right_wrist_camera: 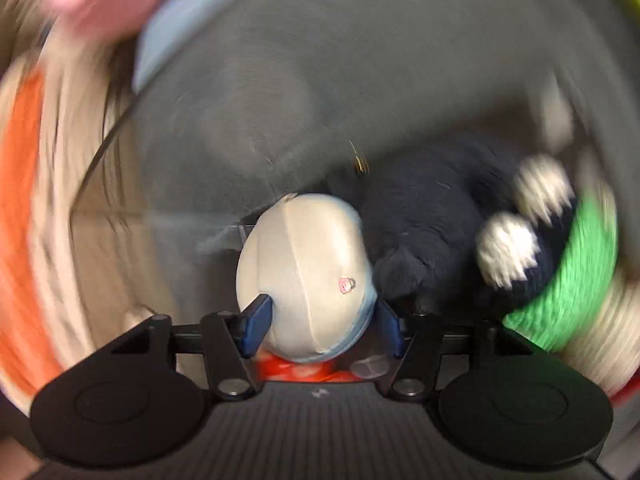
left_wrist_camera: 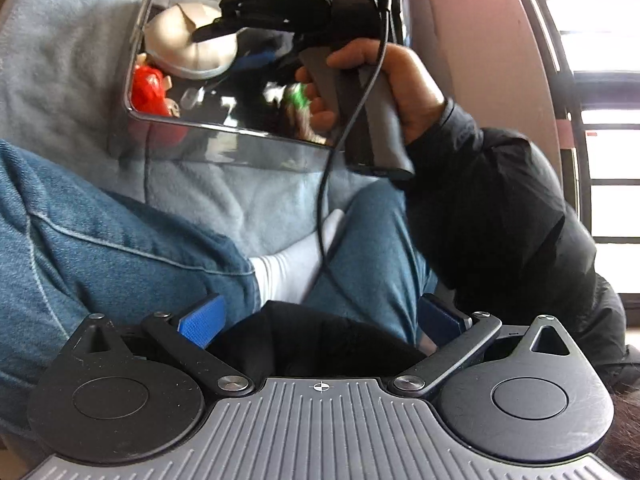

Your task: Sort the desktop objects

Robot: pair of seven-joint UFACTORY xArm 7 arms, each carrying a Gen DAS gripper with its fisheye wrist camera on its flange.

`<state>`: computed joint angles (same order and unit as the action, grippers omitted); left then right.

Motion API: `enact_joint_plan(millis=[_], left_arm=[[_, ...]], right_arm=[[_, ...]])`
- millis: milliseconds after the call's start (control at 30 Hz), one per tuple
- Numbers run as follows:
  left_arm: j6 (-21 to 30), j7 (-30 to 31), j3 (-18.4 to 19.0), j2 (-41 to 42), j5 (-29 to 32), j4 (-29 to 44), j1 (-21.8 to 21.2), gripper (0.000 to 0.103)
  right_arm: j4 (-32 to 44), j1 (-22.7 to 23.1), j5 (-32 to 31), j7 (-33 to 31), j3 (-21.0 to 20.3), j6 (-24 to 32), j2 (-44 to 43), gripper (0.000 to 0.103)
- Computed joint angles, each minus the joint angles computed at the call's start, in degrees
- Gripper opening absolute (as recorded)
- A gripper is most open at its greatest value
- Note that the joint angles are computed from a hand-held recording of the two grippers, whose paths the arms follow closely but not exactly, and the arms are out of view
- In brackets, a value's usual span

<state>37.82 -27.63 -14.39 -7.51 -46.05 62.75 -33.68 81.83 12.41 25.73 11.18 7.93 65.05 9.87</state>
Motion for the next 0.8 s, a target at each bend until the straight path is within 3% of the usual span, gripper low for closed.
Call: enact_joint_plan(millis=[100,167,267,367,533,600,733,800], left_arm=[[0.2,0.4,0.0,-0.1,-0.1,-0.2,0.0,0.103],[-0.3,0.4,0.1,-0.1,-0.5,-0.5,0.0,0.103],[-0.2,1.3,0.0,1.3,-1.1,0.5,-0.1,0.103],[0.8,1.9,-0.3,2.4,-0.5,1.9,0.0,0.103],[1.6,-0.8,-0.9,1.6,3.9,2.3,0.3,0.103],[1.4,-1.6,-0.8,1.0,4.5,1.7,0.3,0.103],[0.9,-0.1,-0.3,1.2,2.3,1.2,0.0,0.103],[1.2,1.3,-0.2,1.7,1.4,1.6,0.0,0.103]], right_arm=[[3.8,0.0,-3.3,-8.4,0.4,2.6,1.1,0.063],[6.9,-0.9,-1.9,-16.3,1.0,6.5,1.8,0.077],[11.4,-0.1,-3.8,-27.8,2.0,13.6,2.4,0.076],[12.1,3.6,-9.4,-34.5,3.2,14.9,2.3,0.073],[8.8,8.4,-14.1,-35.6,3.7,12.4,3.4,0.065],[8.8,8.8,-14.3,-36.1,3.6,13.5,4.5,0.048],[13.1,7.9,-10.6,-30.8,2.7,17.2,6.9,0.047],[16.1,6.7,-8.8,-32.0,2.8,20.1,8.3,0.047]])
